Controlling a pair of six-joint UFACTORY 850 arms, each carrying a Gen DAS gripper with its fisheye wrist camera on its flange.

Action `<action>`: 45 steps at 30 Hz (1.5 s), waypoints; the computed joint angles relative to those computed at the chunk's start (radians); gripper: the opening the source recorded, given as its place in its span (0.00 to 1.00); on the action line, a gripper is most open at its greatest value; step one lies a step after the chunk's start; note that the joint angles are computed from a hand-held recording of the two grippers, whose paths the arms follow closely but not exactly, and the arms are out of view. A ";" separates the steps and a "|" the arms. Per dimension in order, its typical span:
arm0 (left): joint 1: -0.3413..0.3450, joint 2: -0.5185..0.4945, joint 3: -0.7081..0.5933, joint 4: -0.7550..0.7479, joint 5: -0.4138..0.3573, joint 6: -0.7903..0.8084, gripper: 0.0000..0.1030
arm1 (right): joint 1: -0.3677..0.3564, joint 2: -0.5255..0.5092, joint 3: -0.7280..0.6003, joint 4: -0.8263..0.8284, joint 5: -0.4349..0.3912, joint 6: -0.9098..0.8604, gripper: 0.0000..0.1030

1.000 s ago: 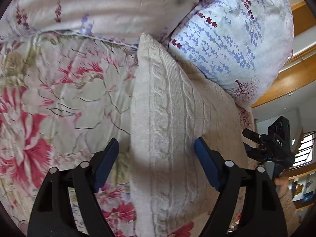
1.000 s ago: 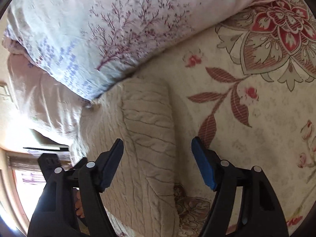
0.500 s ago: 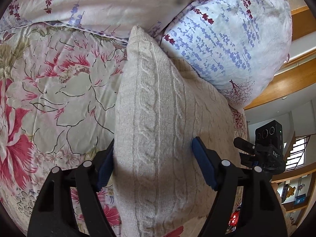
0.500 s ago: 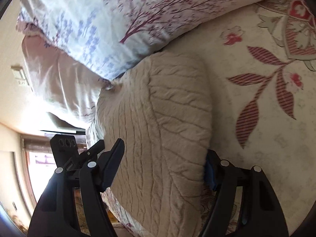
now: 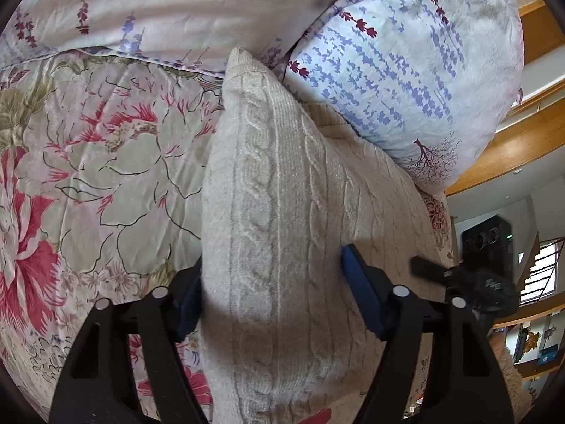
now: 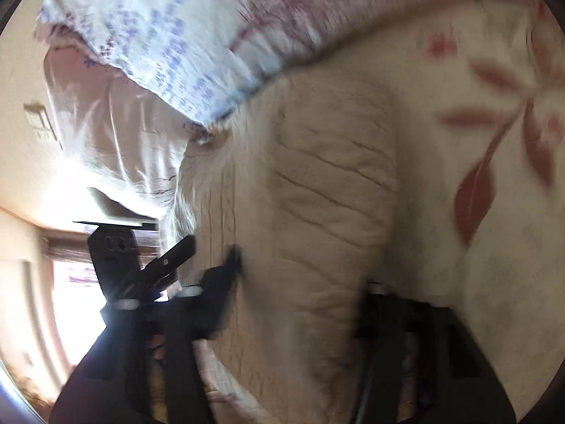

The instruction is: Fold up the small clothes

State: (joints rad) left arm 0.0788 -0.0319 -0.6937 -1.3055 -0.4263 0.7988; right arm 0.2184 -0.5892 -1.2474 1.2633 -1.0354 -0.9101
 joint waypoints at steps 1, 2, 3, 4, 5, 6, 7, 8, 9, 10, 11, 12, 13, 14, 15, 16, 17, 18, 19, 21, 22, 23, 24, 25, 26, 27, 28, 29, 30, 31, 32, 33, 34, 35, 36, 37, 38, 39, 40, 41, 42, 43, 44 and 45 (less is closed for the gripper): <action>0.002 0.000 -0.002 0.004 -0.003 -0.008 0.63 | 0.002 0.006 0.013 0.021 0.005 -0.020 0.45; 0.004 0.003 0.000 -0.004 -0.007 -0.005 0.62 | 0.002 0.007 0.019 0.035 0.003 -0.025 0.45; 0.007 0.003 0.000 -0.010 -0.011 -0.001 0.60 | 0.002 0.005 0.024 0.053 -0.003 -0.023 0.44; 0.010 0.004 0.000 -0.014 -0.015 0.001 0.57 | 0.004 0.007 0.027 0.061 0.000 -0.022 0.43; 0.008 0.008 0.002 -0.023 -0.014 0.005 0.56 | 0.006 0.009 0.031 0.068 0.002 -0.023 0.41; 0.010 0.012 0.006 -0.034 -0.014 0.017 0.52 | 0.003 0.011 0.037 0.073 -0.001 -0.028 0.40; 0.008 0.018 0.010 -0.048 -0.012 0.032 0.46 | 0.001 0.016 0.044 0.084 -0.004 -0.036 0.39; 0.010 0.025 0.014 -0.061 -0.014 0.049 0.44 | -0.001 0.021 0.053 0.100 -0.008 -0.046 0.38; 0.013 0.033 0.021 -0.082 -0.023 0.073 0.40 | -0.003 0.024 0.062 0.117 -0.014 -0.057 0.37; 0.017 0.041 0.025 -0.093 -0.033 0.086 0.38 | 0.000 0.032 0.074 0.141 -0.019 -0.070 0.37; 0.023 0.049 0.031 -0.106 -0.046 0.101 0.38 | -0.001 0.040 0.084 0.155 -0.023 -0.081 0.36; 0.033 0.063 0.042 -0.115 -0.061 0.115 0.37 | 0.000 0.049 0.090 0.167 -0.028 -0.085 0.36; 0.040 0.075 0.049 -0.117 -0.072 0.120 0.37 | 0.003 0.059 0.100 0.184 -0.036 -0.098 0.36; 0.047 0.087 0.057 -0.113 -0.082 0.120 0.36 | 0.004 0.070 0.113 0.193 -0.042 -0.110 0.35; 0.062 0.107 0.071 -0.110 -0.098 0.121 0.36 | 0.005 0.079 0.120 0.198 -0.049 -0.118 0.35; 0.077 0.124 0.083 -0.110 -0.112 0.124 0.36 | 0.013 0.089 0.128 0.204 -0.053 -0.128 0.35; 0.094 0.140 0.095 -0.112 -0.130 0.131 0.36 | 0.020 0.096 0.132 0.208 -0.053 -0.137 0.34; 0.121 0.165 0.111 -0.110 -0.153 0.137 0.36 | 0.033 0.105 0.138 0.217 -0.053 -0.149 0.34; 0.141 0.184 0.121 -0.101 -0.167 0.136 0.36 | 0.039 0.107 0.137 0.221 -0.056 -0.158 0.33; 0.194 0.230 0.143 -0.078 -0.200 0.138 0.36 | 0.064 0.115 0.136 0.241 -0.055 -0.178 0.32; 0.218 0.248 0.150 -0.066 -0.211 0.142 0.36 | 0.085 0.118 0.131 0.247 -0.046 -0.191 0.32; 0.242 0.268 0.162 -0.057 -0.221 0.153 0.36 | 0.100 0.120 0.127 0.249 -0.035 -0.199 0.32; 0.276 0.292 0.173 -0.039 -0.231 0.164 0.36 | 0.116 0.123 0.122 0.251 -0.025 -0.209 0.31; 0.294 0.302 0.183 -0.031 -0.233 0.174 0.36 | 0.137 0.126 0.117 0.257 -0.008 -0.224 0.31; 0.318 0.309 0.189 -0.016 -0.236 0.178 0.37 | 0.154 0.129 0.116 0.261 0.013 -0.241 0.31; 0.351 0.304 0.195 -0.003 -0.239 0.185 0.37 | 0.171 0.131 0.116 0.270 0.034 -0.254 0.30; 0.381 0.287 0.201 0.008 -0.235 0.185 0.37 | 0.191 0.129 0.114 0.277 0.065 -0.256 0.30; 0.399 0.274 0.207 0.020 -0.223 0.175 0.38 | 0.207 0.122 0.112 0.275 0.093 -0.243 0.29; 0.413 0.245 0.207 0.045 -0.198 0.137 0.40 | 0.222 0.114 0.105 0.261 0.129 -0.217 0.29; 0.434 0.214 0.212 0.033 -0.204 0.142 0.44 | 0.241 0.105 0.099 0.230 0.190 -0.167 0.29; 0.457 0.198 0.226 -0.019 -0.225 0.186 0.46 | 0.250 0.095 0.095 0.207 0.223 -0.127 0.31; 0.463 0.200 0.235 -0.045 -0.229 0.210 0.48 | 0.248 0.091 0.101 0.224 0.214 -0.123 0.32; 0.453 0.212 0.242 -0.048 -0.210 0.219 0.50 | 0.245 0.091 0.104 0.234 0.206 -0.119 0.32; 0.438 0.223 0.241 -0.031 -0.184 0.211 0.52 | 0.244 0.093 0.103 0.228 0.205 -0.109 0.33; 0.418 0.238 0.237 -0.005 -0.151 0.193 0.53 | 0.242 0.097 0.101 0.217 0.209 -0.103 0.34; 0.404 0.256 0.235 0.020 -0.122 0.180 0.53 | 0.239 0.107 0.105 0.213 0.220 -0.104 0.34; 0.386 0.272 0.234 0.035 -0.087 0.169 0.53 | 0.232 0.122 0.115 0.230 0.235 -0.120 0.34; 0.373 0.316 0.242 0.066 -0.033 0.158 0.53 | 0.228 0.132 0.122 0.251 0.246 -0.136 0.34; 0.355 0.356 0.251 0.080 0.010 0.165 0.54 | 0.225 0.138 0.128 0.270 0.253 -0.146 0.34; 0.348 0.388 0.261 0.086 0.032 0.181 0.55 | 0.223 0.145 0.135 0.283 0.258 -0.150 0.34; 0.332 0.424 0.270 0.084 0.059 0.214 0.57 | 0.218 0.146 0.136 0.287 0.260 -0.148 0.34; 0.313 0.447 0.273 0.088 0.077 0.240 0.59 | 0.208 0.142 0.135 0.283 0.260 -0.151 0.34; 0.299 0.460 0.272 0.104 0.085 0.251 0.59 | 0.211 0.142 0.132 0.283 0.269 -0.155 0.33; 0.270 0.474 0.272 0.158 0.098 0.230 0.59 | 0.220 0.144 0.128 0.283 0.292 -0.165 0.27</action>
